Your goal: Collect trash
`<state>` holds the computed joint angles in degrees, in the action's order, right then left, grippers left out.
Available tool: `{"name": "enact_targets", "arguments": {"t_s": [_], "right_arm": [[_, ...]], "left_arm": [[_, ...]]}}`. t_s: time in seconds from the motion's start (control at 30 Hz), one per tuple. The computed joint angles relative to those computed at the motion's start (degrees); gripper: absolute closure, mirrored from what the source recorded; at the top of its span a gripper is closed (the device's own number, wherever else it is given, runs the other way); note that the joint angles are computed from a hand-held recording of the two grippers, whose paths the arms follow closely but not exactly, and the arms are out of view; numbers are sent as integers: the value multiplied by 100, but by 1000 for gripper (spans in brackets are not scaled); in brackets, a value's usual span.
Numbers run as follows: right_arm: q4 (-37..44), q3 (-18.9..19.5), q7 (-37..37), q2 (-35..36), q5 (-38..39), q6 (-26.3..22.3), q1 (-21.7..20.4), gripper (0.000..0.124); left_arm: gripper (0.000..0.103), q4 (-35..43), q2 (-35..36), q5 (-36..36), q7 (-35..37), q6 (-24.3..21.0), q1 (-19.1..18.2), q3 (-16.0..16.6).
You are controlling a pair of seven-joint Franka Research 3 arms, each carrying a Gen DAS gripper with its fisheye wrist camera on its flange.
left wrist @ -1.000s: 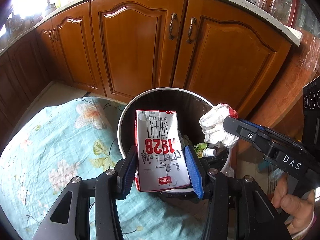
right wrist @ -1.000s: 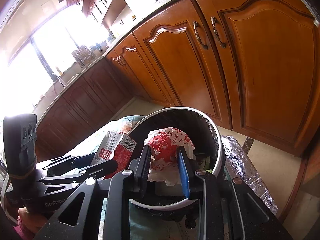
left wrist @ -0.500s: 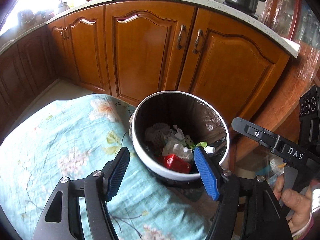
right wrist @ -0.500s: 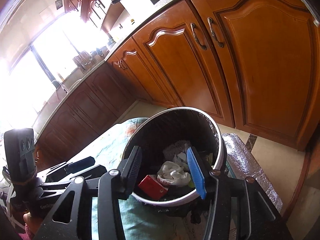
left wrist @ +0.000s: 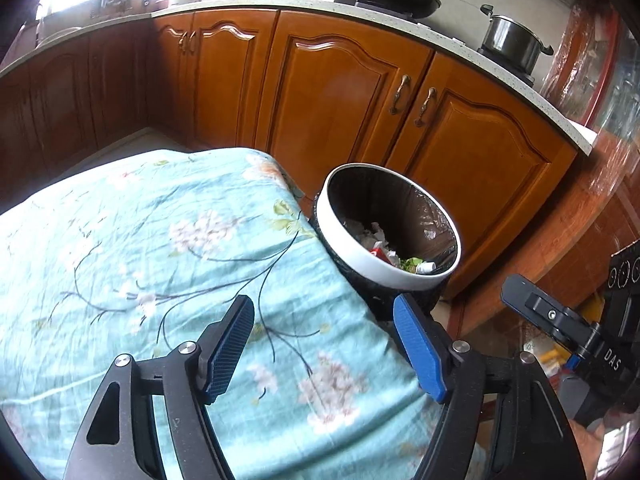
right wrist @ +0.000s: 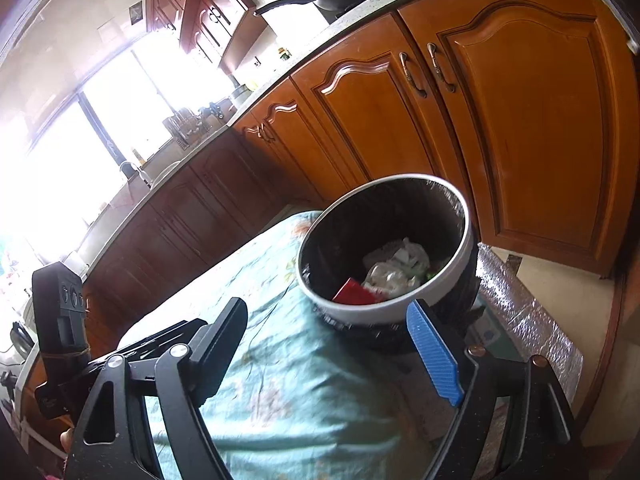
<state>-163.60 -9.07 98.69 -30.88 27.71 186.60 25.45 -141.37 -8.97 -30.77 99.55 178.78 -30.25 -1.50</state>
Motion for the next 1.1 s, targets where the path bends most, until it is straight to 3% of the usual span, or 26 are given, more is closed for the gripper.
{"name": "enact_targets", "arguments": {"t_s": [0.17, 0.4, 0.5, 0.53, 0.6, 0.63, 0.67, 0.77, 0.97, 1.1], "right_arm": [[-200, 1047, 404, -207, -7, -75, -636, 34], [-405, 2749, 1258, -852, -443, -367, -1955, 33], [-454, 3459, 1606, -1336, -770, -424, -2557, 28], [-466, 3772, 1759, -1552, -879, -445, -2812, 21], [-524, 4351, 2027, -1987, -1097, -350, -3263, 21], [-537, 4548, 2112, -2136, -1205, -312, -3416, 21], [-542, 4708, 2195, -2248, -1303, -299, -3536, 21], [-558, 4871, 2407, -2329, -1529, -287, -3646, 21], [-641, 4751, 2850, -2105, -1818, -209, -3536, 21], [-669, 4778, 3041, -2096, -1982, -218, -3525, 21]], "left_arm": [[31, -612, -535, 15, -188, 215, -144, 177], [30, -1392, -1346, 708, -882, 600, 362, -286], [22, -1764, -1729, 932, -1154, 1000, 716, -736], [15, -1900, -1864, 968, -1269, 1201, 1011, -1085], [1, -2177, -2180, 896, -1518, 1550, 1834, -2048], [1, -2299, -2329, 840, -1638, 1694, 2164, -2456], [1, -2397, -2455, 836, -1719, 1771, 2329, -2663], [1, -2632, -2698, 952, -1937, 1804, 2461, -2860], [1, -2886, -2838, 1287, -2356, 1891, 2546, -2913], [1, -2942, -2883, 1471, -2626, 2017, 2849, -3203]]}}
